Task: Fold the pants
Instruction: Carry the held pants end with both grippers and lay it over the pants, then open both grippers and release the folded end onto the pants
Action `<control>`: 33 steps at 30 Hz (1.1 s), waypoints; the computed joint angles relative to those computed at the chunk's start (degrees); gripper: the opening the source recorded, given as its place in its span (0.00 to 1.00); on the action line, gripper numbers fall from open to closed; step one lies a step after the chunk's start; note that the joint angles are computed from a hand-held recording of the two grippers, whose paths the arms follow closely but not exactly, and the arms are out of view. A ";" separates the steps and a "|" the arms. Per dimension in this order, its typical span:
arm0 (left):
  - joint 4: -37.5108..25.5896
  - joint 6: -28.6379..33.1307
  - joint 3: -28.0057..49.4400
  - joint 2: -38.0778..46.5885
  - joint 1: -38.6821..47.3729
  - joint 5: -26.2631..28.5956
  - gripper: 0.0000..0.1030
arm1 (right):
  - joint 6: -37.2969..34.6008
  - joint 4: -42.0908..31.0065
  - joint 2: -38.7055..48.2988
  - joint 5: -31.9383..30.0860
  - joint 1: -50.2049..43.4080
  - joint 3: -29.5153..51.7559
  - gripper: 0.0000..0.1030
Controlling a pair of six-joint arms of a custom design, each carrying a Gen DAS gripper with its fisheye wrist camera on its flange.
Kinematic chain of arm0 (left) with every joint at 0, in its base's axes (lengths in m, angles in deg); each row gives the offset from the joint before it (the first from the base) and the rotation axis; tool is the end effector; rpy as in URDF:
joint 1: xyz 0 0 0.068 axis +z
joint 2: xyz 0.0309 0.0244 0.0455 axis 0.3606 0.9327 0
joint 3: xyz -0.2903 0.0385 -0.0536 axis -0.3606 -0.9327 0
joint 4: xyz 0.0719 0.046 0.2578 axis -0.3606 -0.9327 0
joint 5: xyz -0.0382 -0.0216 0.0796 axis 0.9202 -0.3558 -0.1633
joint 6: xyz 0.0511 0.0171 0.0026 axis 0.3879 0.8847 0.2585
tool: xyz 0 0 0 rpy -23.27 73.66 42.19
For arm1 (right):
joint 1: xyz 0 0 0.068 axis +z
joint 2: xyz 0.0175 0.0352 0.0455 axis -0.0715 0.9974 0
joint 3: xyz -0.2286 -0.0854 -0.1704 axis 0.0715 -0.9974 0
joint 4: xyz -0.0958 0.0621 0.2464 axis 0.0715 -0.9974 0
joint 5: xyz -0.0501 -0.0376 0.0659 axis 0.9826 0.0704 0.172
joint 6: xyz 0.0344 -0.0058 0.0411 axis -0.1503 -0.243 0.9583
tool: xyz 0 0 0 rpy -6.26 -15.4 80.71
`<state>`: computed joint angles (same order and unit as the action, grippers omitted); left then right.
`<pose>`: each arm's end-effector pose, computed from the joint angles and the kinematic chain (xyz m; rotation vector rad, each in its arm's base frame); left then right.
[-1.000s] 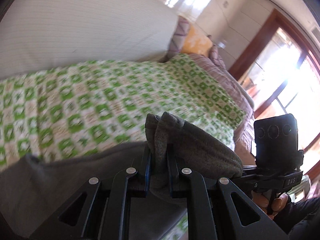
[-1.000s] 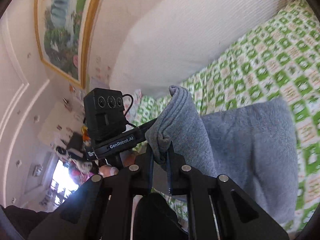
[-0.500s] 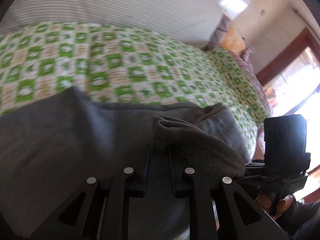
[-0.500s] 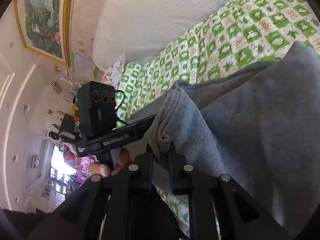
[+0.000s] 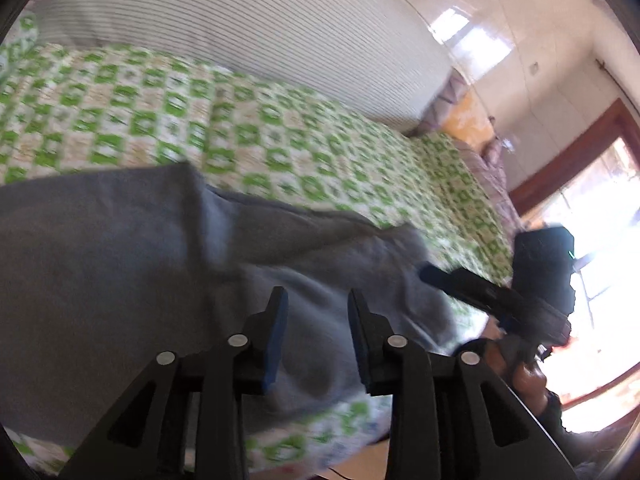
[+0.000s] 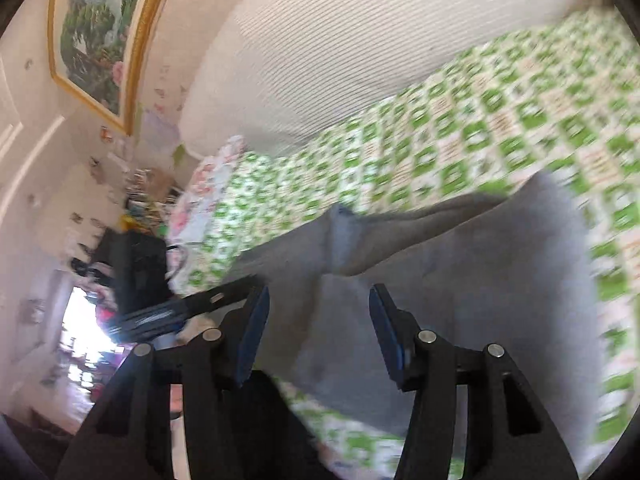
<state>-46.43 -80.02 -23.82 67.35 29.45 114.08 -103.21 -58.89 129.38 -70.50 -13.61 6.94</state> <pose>0.1744 0.0027 0.2146 -0.0556 2.4429 -0.8544 0.3083 -0.0214 0.2550 -0.5001 2.3756 1.1881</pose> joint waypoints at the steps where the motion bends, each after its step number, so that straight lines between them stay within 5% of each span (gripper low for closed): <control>1: 1.93 -3.06 -1.00 -0.56 -3.89 -1.18 0.37 | 0.20 0.63 -0.03 1.08 -0.41 0.21 0.53; 6: 11.82 -13.32 -4.00 3.05 -17.66 -7.08 0.38 | 0.31 2.52 2.42 4.18 -2.45 2.35 0.51; 13: 20.61 -17.69 -9.19 11.54 -16.96 -8.91 0.30 | 3.73 8.56 10.99 9.65 -3.13 5.46 0.48; 17: 14.87 -16.97 -7.60 7.44 -16.53 -11.45 0.27 | 3.67 9.99 12.34 11.85 -2.02 4.91 0.47; 23: 5.36 -15.64 -6.13 -2.73 -10.68 -11.67 0.37 | -0.50 2.47 7.89 8.71 -0.86 7.43 0.48; 33: -15.29 3.33 -5.62 -13.17 21.45 -1.92 0.38 | 2.56 2.67 2.33 7.22 7.95 3.95 0.48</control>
